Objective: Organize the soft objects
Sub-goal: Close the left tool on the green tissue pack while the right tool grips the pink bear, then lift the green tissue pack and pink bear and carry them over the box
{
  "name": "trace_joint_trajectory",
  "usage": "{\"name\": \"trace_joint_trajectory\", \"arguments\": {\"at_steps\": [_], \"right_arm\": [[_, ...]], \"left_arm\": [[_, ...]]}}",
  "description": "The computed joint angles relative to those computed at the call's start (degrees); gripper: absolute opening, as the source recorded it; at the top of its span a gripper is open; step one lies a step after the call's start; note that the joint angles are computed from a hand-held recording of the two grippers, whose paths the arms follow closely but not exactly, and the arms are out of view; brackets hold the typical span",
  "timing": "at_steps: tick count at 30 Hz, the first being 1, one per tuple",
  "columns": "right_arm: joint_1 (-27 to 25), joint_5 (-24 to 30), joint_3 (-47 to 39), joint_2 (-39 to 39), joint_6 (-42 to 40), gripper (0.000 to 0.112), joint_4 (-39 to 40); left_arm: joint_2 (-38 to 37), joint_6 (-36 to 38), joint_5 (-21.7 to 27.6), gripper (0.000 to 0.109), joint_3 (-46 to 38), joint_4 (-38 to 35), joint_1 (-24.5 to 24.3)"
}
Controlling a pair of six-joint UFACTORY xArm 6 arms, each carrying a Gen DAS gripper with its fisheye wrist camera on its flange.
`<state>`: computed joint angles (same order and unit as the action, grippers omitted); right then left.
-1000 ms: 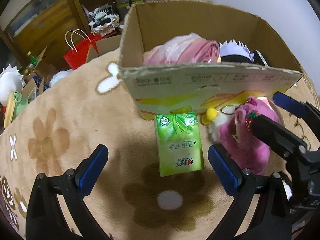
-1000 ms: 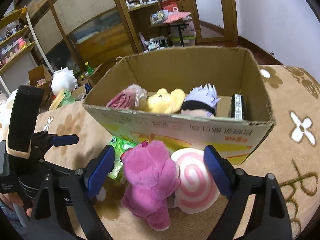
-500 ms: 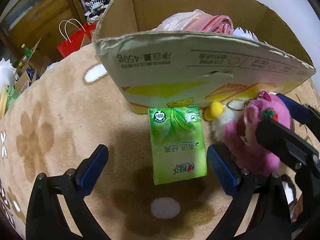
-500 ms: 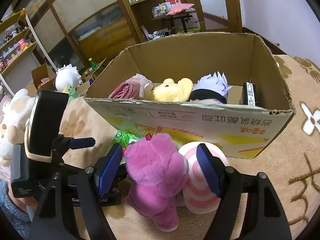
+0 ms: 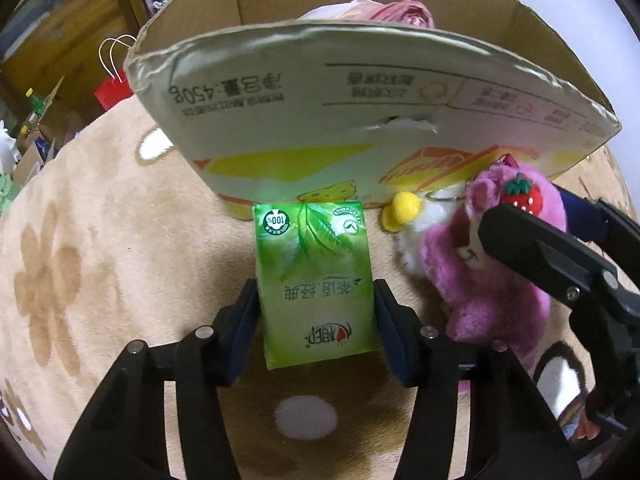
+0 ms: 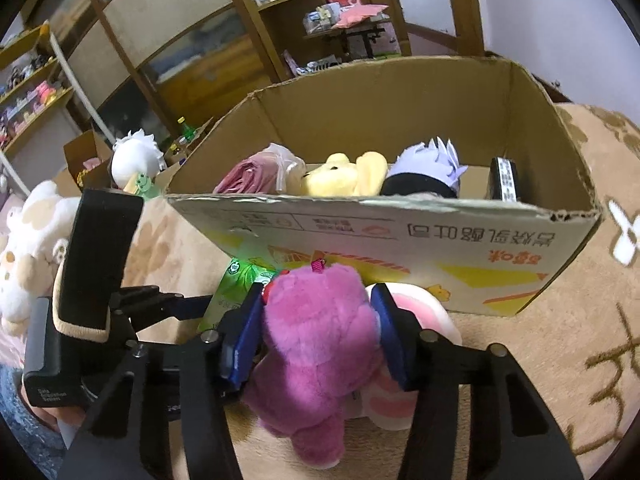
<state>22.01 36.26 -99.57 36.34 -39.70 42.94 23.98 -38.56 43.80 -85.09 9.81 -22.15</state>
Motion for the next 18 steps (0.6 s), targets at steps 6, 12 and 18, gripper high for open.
{"name": "trace_joint_trajectory", "arguments": {"at_steps": [6,12,18], "right_arm": [[-0.08,-0.82,1.85,-2.21,-2.23,0.053,1.32],[-1.31,-1.84,3.74,-5.29,-7.81,0.053,6.93],[-2.11,-3.23,5.14,-8.31,-11.66,0.053,12.02]], "left_arm": [[-2.72,-4.22,0.44,0.053,1.94,3.49,-1.26],[-8.23,-10.97,-0.10,0.053,5.71,10.41,-3.10],[-13.15,-18.37,1.15,0.053,7.36,20.11,-4.95]]}}
